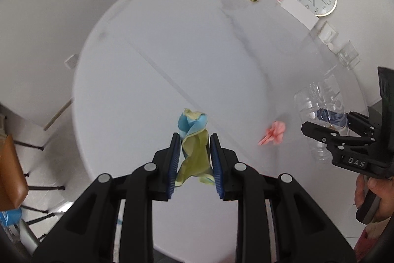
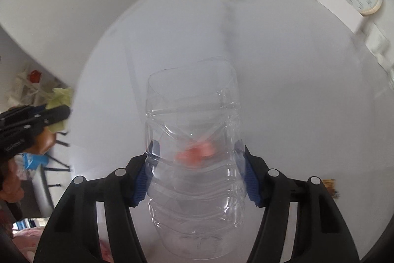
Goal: Collect trash
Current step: 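Carry the paper and bottle over the white bin and open both grippers to drop them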
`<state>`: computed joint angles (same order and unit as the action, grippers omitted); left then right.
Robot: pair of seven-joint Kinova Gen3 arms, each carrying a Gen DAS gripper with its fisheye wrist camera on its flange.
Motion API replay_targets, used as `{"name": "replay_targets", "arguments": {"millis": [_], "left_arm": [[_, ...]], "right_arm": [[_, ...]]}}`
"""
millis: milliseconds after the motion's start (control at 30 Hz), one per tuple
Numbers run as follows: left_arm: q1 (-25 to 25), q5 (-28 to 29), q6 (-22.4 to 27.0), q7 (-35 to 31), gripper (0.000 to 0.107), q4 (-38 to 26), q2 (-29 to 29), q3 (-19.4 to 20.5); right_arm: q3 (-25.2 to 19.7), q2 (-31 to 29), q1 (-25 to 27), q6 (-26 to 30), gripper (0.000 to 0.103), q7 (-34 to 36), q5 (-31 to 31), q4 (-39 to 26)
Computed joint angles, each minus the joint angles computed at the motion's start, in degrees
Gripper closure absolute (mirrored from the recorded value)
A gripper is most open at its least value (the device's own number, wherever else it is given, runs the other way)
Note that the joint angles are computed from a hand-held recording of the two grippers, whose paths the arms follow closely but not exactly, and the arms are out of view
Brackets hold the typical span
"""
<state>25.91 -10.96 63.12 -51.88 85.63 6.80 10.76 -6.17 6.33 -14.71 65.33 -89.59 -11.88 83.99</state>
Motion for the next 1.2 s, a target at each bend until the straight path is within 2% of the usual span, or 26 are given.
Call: {"name": "replay_targets", "arguments": {"millis": [100,267,433,567,700,767,800,867,900,933,1000,1100,1200], "left_arm": [[-1.67,0.09,2.04,0.56,0.083,6.09,-6.6,-0.77],[-6.97,1.88,4.99,-1.5,0.083,15.94,-17.02,-1.58],[-12.08,5.51,6.57,-6.91,0.082,24.95,-27.0,-6.45],[-15.33,7.54,6.69,-11.67,0.082,29.64,-31.77,-10.66],[-17.7,9.12,7.34,-17.02,0.082,31.79,-34.58,-14.34],[-18.98,9.52,7.65,-18.89,0.081,32.18,-35.44,-14.97],[-19.56,9.83,7.86,-20.07,0.079,32.32,-35.86,-15.68],[-20.56,11.0,8.51,-22.47,0.059,32.6,-36.74,-17.46],[-21.1,11.57,8.79,-23.62,0.036,32.88,-37.41,-18.42],[-21.89,11.8,8.83,-24.24,0.027,33.1,-37.89,-18.62],[-23.18,11.96,8.92,-25.86,0.026,33.44,-39.37,-18.67],[-25.19,12.53,9.69,-27.96,0.017,33.31,-39.8,-18.76],[-27.53,12.71,10.24,-29.81,0.017,33.07,-40.1,-18.77]], "right_arm": [[-3.15,0.18,-4.03,-0.41,0.039,-1.31,-1.55,-0.77],[-6.99,3.67,-11.8,-0.39,0.039,-3.99,-3.24,-4.08],[-8.92,8.47,-20.48,0.3,0.039,-8.8,-0.81,-8.51],[-8.92,13.26,-27.94,3.75,0.039,-13.83,3.47,-15.7],[-8.05,16.31,-32.15,5.99,0.039,-16.14,6.27,-20.11],[-7.62,16.97,-32.97,6.68,0.039,-16.33,7.08,-21.08],[-7.51,16.61,-32.47,7.04,0.039,-15.77,6.94,-20.85],[-7.28,16.75,-32.84,7.83,0.039,-15.87,7.41,-21.29],[-7.13,17.06,-33.48,8.25,0.039,-16.32,7.97,-21.85],[-6.94,17.19,-33.97,8.75,0.039,-16.49,8.59,-22.17],[-6.84,16.71,-34.25,9.67,0.039,-16.36,9.4,-21.77],[-6.87,18.76,-36.44,10.83,0.039,-17.86,10.29,-24.09],[-7.06,19.58,-36.95,11.53,0.038,-17.13,10.13,-24.36]]}}
